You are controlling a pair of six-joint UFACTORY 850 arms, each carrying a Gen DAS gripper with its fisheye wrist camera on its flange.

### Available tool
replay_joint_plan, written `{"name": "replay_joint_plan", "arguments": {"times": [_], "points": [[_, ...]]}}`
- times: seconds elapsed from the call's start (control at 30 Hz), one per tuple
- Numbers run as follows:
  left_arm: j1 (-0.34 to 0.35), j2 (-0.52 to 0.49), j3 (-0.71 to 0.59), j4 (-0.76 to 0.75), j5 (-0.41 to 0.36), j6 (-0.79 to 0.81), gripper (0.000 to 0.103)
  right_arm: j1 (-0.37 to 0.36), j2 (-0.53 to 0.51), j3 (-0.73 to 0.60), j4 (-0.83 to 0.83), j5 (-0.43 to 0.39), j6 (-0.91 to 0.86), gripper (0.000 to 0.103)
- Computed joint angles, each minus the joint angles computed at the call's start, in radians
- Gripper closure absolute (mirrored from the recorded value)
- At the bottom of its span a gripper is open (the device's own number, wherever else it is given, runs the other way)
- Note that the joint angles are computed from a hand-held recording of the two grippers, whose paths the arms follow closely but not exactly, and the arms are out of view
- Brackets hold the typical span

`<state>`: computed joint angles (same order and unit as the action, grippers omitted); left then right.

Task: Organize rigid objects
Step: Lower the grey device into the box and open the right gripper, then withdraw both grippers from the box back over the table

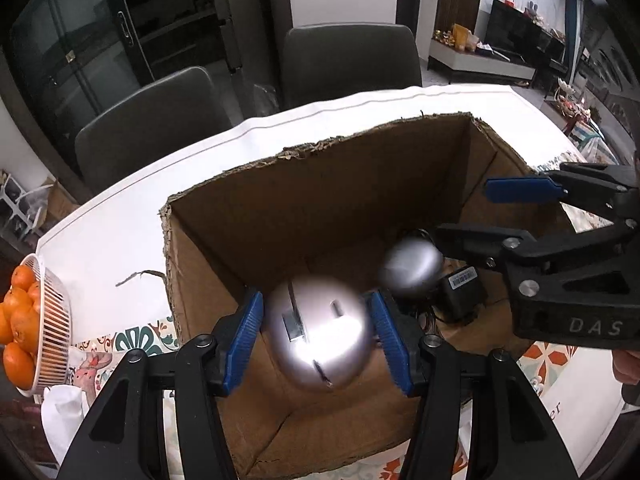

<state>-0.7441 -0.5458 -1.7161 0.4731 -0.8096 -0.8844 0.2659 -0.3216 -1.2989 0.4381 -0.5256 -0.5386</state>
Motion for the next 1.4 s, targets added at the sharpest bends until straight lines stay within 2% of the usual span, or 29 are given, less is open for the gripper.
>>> {"name": "replay_joint_plan", "arguments": {"times": [0.1,0.43,0.77,0.9,1.0,1.07,1.13,1.3,1.4], "points": [[-0.004,0.006,-0.001,0.011,0.004,-0.022,0.041,0.001,0.019,0.017,0.004,0.021,-0.008,0.039],[-0.049,0.047,0.03,0.117,-0.029,-0.135,0.041,-0.007,0.082,0.07,0.008,0.054,-0.02,0.039],[-0.117,0.113,0.095,0.238,-0.051,-0.282,0.041,-0.02,0.235,0.215,0.104,0.144,-0.083,0.039],[-0.159,0.136,0.125,0.315,-0.1,-0.375,0.041,-0.02,0.298,0.28,0.126,0.199,-0.099,0.039],[-0.191,0.154,0.152,0.376,-0.127,-0.437,0.041,-0.023,0.345,0.331,0.168,0.238,-0.136,0.039],[-0.216,0.156,0.159,0.418,-0.175,-0.478,0.041,-0.023,0.374,0.367,0.193,0.267,-0.164,0.039],[-0.232,0.166,0.177,0.442,-0.185,-0.512,0.036,-0.023,0.405,0.403,0.213,0.293,-0.178,0.039],[-0.27,0.191,0.224,0.472,-0.196,-0.595,0.035,-0.039,0.467,0.471,0.394,0.296,-0.336,0.037],[-0.288,0.204,0.256,0.501,-0.21,-0.648,0.033,-0.04,0.494,0.502,0.437,0.302,-0.367,0.036]]}}
